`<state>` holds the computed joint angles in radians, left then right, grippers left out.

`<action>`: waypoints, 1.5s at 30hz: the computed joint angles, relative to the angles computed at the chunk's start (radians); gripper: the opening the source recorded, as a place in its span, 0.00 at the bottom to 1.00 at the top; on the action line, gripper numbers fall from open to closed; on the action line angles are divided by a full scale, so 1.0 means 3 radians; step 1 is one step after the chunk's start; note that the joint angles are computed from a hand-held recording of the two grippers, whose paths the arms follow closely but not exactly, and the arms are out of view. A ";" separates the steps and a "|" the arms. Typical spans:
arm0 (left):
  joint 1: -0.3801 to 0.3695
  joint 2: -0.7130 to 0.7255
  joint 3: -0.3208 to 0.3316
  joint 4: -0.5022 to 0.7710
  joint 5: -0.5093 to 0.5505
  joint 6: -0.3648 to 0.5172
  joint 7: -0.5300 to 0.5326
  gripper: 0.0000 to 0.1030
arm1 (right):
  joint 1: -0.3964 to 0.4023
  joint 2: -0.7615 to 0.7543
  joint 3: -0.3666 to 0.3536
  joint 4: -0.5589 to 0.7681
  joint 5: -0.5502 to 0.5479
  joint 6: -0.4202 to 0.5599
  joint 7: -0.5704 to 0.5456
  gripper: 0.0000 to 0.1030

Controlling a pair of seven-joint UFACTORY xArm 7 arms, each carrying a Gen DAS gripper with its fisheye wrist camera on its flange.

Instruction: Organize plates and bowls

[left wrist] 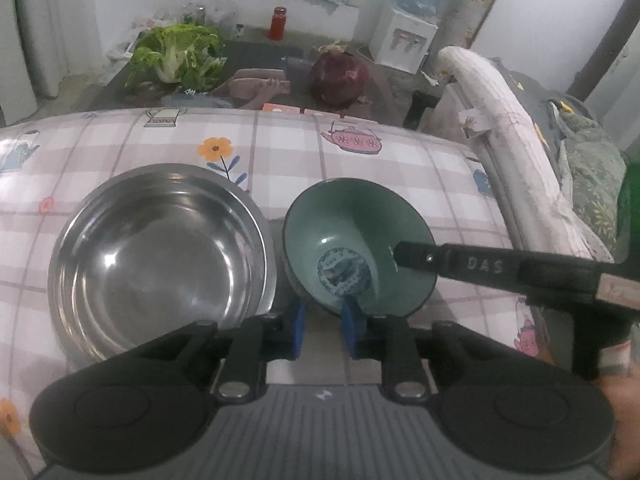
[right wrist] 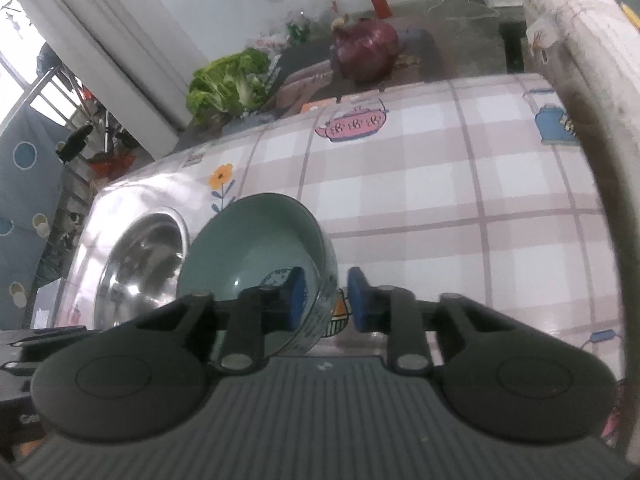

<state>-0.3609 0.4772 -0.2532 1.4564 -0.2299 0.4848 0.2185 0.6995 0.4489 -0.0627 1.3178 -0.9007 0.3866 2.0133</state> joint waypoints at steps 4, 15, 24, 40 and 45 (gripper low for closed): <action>-0.0066 0.0004 0.0053 -0.0004 0.0081 -0.0051 -0.0108 0.15 | 0.0020 0.0040 -0.0028 0.0021 -0.0051 -0.0043 0.0000 0.16; 0.0094 -0.0199 -0.0139 -0.0224 -0.0234 0.0147 0.0316 0.11 | 0.0037 -0.0227 0.0133 -0.0286 -0.0068 0.0124 -0.0064 0.16; -0.0041 -0.0211 -0.0019 -0.0217 -0.0198 0.0163 0.0313 0.21 | -0.0032 -0.0435 0.0341 -0.0523 -0.0099 0.0211 0.0022 0.16; -0.0166 0.0057 0.0070 0.0007 0.0268 0.0130 -0.0088 0.12 | -0.0047 -0.0299 0.0231 -0.0555 -0.0586 -0.0128 0.0902 0.20; -0.0144 -0.0049 0.0065 -0.0082 0.0296 0.0224 -0.0024 0.13 | -0.0015 -0.0258 0.0261 -0.0487 -0.0585 -0.0064 0.0852 0.19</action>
<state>-0.4041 0.4625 -0.2336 1.4317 -0.1412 0.5520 0.2113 0.6950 0.3715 0.0157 1.1717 -1.0763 0.3675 2.2688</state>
